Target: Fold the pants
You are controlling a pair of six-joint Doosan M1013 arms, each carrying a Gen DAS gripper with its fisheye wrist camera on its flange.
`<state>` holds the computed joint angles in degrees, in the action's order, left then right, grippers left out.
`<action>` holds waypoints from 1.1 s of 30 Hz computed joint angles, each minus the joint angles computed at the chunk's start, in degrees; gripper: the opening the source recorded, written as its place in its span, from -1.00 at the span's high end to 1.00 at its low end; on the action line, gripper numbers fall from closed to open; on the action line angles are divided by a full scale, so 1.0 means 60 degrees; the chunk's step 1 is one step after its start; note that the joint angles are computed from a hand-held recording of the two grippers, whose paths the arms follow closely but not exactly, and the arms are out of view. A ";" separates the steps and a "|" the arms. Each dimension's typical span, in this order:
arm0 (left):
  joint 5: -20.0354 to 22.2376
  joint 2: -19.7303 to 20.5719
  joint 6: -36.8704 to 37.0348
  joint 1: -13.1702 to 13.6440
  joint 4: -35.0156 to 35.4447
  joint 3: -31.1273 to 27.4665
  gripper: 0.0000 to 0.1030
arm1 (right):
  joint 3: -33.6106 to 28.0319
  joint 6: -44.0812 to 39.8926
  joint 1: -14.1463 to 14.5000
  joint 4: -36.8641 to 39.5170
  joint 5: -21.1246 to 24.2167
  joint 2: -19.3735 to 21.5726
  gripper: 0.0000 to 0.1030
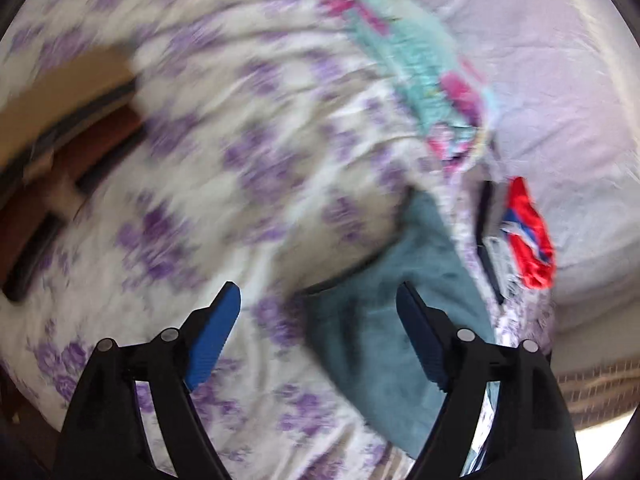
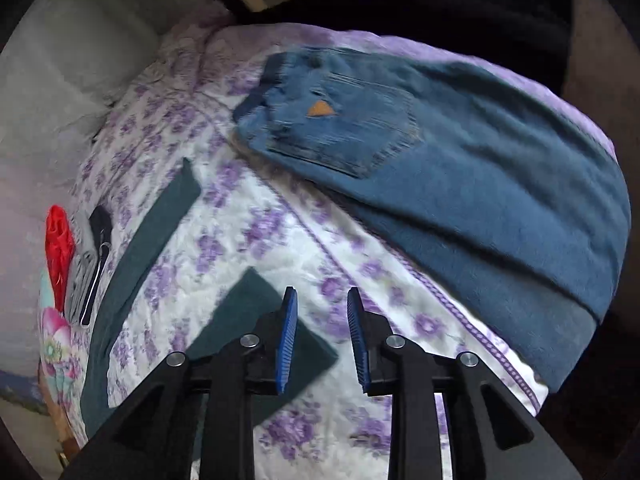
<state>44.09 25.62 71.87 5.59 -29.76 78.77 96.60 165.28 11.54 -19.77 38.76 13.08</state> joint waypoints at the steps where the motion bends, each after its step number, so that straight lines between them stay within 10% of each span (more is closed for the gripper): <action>1: 0.0001 0.0018 0.0544 -0.0108 -0.0067 -0.0177 -0.50 | -0.0262 -0.0485 0.0110 0.0039 -0.0034 0.0170 0.26; 7: 0.1361 0.0898 0.2280 -0.0908 0.0262 -0.1422 -0.66 | -0.1526 -0.4585 0.0463 0.2995 0.0180 0.1515 -0.01; 12: 0.1865 0.1366 0.1531 -0.1261 0.1614 -0.1844 -0.78 | -0.1339 -0.4611 0.0278 0.3858 0.0039 0.1564 -0.01; 20: 0.1859 0.1889 0.1291 -0.0681 0.0840 -0.3336 -0.78 | -0.2906 -0.5967 0.0447 0.3525 -0.0217 0.2079 -0.11; 33: 0.4509 0.4595 0.1748 -0.0568 0.0520 -0.7425 -0.39 | -0.7236 -1.0775 0.0684 0.6501 0.1834 0.4641 -0.17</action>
<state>71.14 53.18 82.36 2.18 -26.65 34.22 53.18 100.63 15.65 19.24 49.77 40.93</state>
